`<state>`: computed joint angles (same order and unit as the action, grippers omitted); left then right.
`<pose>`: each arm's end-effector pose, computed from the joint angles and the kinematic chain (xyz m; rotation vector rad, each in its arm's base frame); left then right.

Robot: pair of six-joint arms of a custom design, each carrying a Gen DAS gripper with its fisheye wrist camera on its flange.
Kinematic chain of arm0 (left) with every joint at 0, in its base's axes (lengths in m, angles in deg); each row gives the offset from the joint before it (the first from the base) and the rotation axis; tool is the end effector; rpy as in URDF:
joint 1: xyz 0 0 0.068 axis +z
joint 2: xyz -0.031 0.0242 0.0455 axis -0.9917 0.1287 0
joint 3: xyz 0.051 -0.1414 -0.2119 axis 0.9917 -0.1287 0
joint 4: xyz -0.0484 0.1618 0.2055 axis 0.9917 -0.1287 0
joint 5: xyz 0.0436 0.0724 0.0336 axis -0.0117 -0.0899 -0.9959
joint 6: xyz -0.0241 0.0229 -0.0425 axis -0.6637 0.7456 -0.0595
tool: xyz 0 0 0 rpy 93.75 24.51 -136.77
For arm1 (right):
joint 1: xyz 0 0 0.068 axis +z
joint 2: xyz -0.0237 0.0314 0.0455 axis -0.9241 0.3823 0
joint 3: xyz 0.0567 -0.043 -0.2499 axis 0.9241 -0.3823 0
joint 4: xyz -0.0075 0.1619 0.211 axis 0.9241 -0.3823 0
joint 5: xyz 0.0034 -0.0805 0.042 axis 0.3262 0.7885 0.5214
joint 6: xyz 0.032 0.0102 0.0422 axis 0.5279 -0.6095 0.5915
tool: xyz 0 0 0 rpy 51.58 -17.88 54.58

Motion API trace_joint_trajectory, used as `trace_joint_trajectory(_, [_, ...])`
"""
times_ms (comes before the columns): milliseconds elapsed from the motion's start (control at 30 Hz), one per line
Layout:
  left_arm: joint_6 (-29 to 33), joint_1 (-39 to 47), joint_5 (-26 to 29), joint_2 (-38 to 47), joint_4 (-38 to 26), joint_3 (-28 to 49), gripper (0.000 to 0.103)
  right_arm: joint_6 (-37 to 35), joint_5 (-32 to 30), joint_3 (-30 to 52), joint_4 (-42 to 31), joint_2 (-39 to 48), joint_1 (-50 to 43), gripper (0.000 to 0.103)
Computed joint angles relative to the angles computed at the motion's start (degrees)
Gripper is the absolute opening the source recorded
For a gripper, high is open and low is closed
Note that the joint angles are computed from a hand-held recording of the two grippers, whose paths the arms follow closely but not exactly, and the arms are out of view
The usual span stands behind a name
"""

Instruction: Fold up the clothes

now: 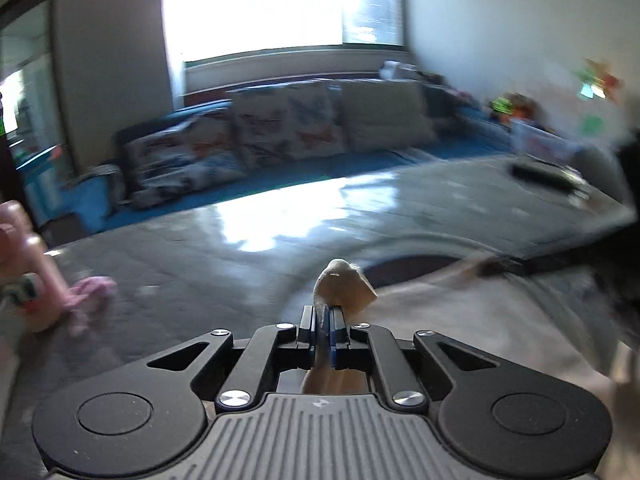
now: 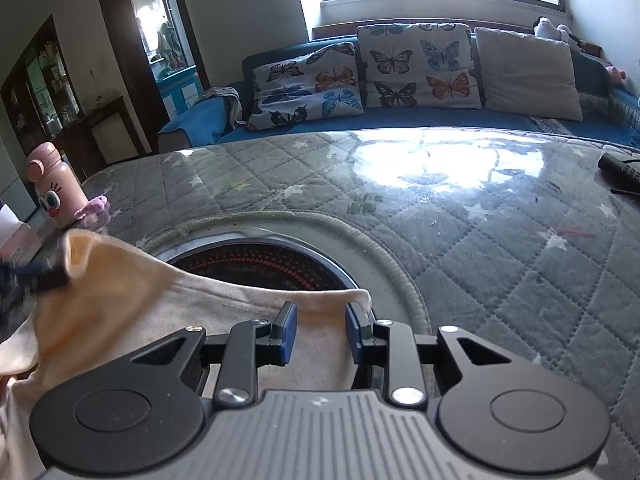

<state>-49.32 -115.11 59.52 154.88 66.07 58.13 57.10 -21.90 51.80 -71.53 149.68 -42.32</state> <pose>0.2708 -0.1803 0.1208 0.9374 2.0052 -0.4004 0.1596 0.0590 0.0850 0.4698 2.2676 0.0531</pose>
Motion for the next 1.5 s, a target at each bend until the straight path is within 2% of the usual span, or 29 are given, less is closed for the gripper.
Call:
trace_joint_trajectory(233, [-0.21, 5.11, -2.67, 10.05, -3.07, 8.06, 0.007, -2.02, 2.76, 3.08, 4.71, 10.02, 1.25, 0.024])
trace_joint_trajectory(367, [-2.16, 7.81, -2.70, 12.45, -6.08, 10.77, 0.008, -2.14, 3.85, 4.05, 4.57, 11.30, 1.71, 0.024])
trace_joint_trajectory(467, [-2.39, 10.50, 0.93, 9.27, -6.66, 8.63, 0.009, -1.08, 5.50, 4.49, 2.37, 9.64, 3.48, 0.025])
trace_joint_trajectory(500, [-1.93, 11.26, 2.23, 7.69, -6.85, 7.29, 0.013, -0.72, 6.17, 4.75, 1.14, 8.73, 4.51, 0.026])
trace_joint_trajectory(567, [-0.73, 11.96, 3.31, 4.79, -7.22, 4.90, 0.028, -0.10, 7.10, 5.35, -1.22, 7.06, 6.57, 0.026])
trace_joint_trajectory(600, [0.23, 12.31, 3.65, 3.25, -7.45, 3.44, 0.039, 0.05, 6.78, 5.73, -2.19, 6.33, 7.61, 0.027])
trace_joint_trajectory(633, [1.34, 12.66, 4.08, 1.87, -7.66, 2.02, 0.041, 0.24, 6.51, 6.20, -3.02, 5.89, 8.82, 0.028])
trace_joint_trajectory(833, [7.85, 15.34, 6.96, -5.94, -8.67, -6.45, 0.041, 1.39, 5.41, 10.37, -2.58, 11.30, 17.58, 0.037])
trace_joint_trajectory(967, [11.80, 16.23, 7.49, -9.36, -9.06, -10.35, 0.041, 0.85, 3.99, 14.89, 0.48, 19.79, 21.69, 0.039])
trace_joint_trajectory(1100, [14.67, 16.73, 7.94, -10.30, -8.30, -12.62, 0.045, 0.34, 5.14, 20.25, 2.17, 27.78, 25.16, 0.043])
trace_joint_trajectory(1267, [15.77, 16.74, 5.97, -10.09, -4.09, -15.23, 0.043, -0.78, 6.25, 26.06, 1.98, 33.60, 28.78, 0.044])
trace_joint_trajectory(1333, [14.87, 17.00, 4.91, -10.28, -3.30, -15.59, 0.022, -1.54, 6.64, 27.97, 1.78, 35.16, 30.21, 0.044])
trace_joint_trajectory(1433, [12.68, 19.02, 4.67, -11.10, -2.55, -16.21, 0.011, -2.48, 7.88, 30.08, 1.24, 36.32, 32.46, 0.044])
trace_joint_trajectory(1500, [10.81, 21.15, 5.13, -11.84, -2.34, -16.54, 0.009, -2.50, 7.13, 30.84, 1.67, 36.58, 33.42, 0.045])
